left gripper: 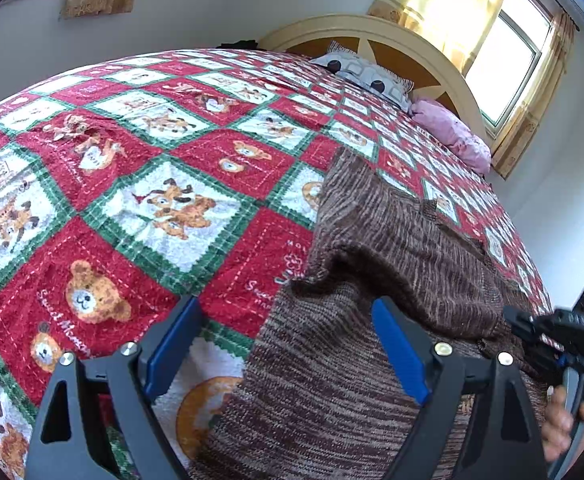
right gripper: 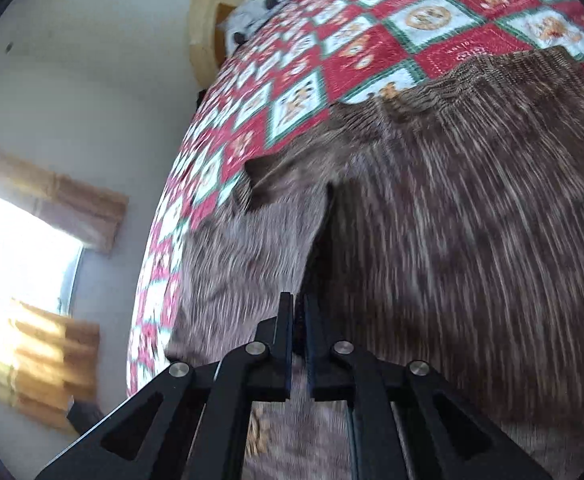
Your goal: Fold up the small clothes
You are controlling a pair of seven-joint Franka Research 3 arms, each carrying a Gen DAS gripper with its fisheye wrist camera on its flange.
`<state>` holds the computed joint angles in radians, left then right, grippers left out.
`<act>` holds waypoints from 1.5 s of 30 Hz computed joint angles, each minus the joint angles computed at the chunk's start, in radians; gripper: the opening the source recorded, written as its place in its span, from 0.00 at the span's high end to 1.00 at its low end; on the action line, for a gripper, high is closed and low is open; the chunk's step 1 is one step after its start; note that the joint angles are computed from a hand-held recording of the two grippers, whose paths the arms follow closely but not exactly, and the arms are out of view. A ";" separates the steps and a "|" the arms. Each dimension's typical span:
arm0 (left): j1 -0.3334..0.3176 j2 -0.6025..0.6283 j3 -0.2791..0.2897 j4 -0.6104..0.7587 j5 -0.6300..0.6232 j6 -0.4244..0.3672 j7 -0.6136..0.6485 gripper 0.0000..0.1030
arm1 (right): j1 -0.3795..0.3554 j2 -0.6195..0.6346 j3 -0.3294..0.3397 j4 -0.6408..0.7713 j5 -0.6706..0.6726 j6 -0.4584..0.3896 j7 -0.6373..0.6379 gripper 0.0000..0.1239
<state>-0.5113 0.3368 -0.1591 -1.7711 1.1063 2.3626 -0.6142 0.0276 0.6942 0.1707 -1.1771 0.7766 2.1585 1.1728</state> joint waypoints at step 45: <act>0.006 -0.004 -0.001 -0.007 -0.011 0.010 0.030 0.07 | 0.187 -0.280 -0.106 -0.443 -0.341 0.413 -0.191 0.91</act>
<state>-0.5058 0.3332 -0.1605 -1.7782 1.0948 2.3724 -0.5843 0.2144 0.4142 0.0651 -1.6202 0.4358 2.5715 0.9823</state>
